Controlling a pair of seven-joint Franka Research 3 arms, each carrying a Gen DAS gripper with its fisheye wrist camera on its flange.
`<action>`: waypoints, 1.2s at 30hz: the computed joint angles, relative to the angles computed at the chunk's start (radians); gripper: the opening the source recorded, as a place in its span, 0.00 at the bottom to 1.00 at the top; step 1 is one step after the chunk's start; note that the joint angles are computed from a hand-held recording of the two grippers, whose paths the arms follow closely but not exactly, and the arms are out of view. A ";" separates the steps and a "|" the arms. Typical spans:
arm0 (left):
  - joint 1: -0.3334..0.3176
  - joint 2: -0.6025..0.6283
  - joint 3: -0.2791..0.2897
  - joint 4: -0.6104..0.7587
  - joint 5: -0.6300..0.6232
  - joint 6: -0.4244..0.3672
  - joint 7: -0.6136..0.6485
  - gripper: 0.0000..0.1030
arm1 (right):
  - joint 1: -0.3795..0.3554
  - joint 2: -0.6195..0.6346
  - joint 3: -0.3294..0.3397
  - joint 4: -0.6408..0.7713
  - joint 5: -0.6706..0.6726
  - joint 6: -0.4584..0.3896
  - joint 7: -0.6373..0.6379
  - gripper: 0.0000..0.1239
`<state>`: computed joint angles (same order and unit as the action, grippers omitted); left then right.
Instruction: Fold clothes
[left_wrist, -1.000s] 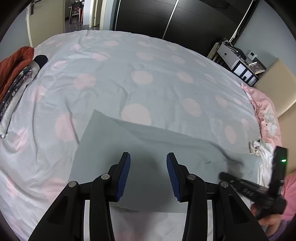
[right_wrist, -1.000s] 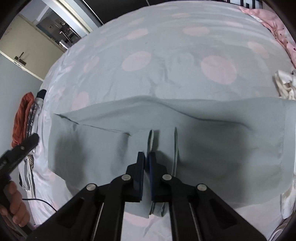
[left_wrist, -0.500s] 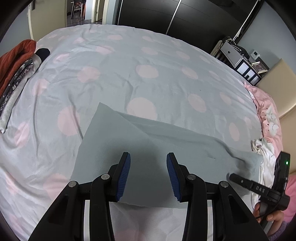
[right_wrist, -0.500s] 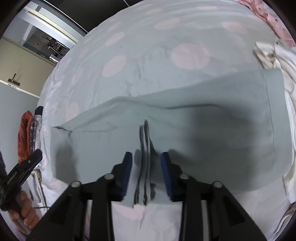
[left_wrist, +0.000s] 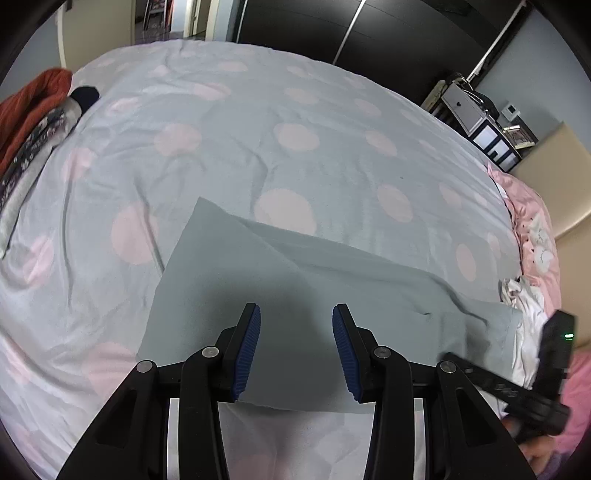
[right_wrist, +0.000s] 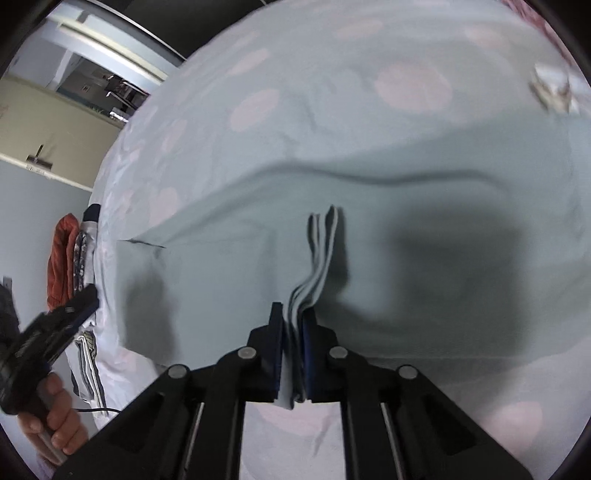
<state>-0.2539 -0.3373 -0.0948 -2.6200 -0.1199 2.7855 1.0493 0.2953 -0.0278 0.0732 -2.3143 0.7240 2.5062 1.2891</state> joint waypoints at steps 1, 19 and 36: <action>-0.004 -0.001 0.006 -0.001 -0.008 0.003 0.005 0.41 | -0.001 -0.017 -0.001 0.006 -0.006 -0.009 0.005 0.07; -0.001 -0.022 0.029 -0.023 -0.038 0.006 0.014 0.41 | -0.076 -0.195 -0.015 0.186 -0.489 -0.159 0.254 0.07; 0.046 0.091 -0.071 0.058 0.150 -0.073 -0.059 0.41 | -0.191 -0.020 -0.101 0.038 -0.373 -0.017 0.159 0.06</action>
<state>-0.2077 -0.2465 -0.1659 -2.5621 0.0300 2.7120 0.9901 0.1044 -0.0478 -0.0277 -2.2765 0.3509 2.4894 1.4484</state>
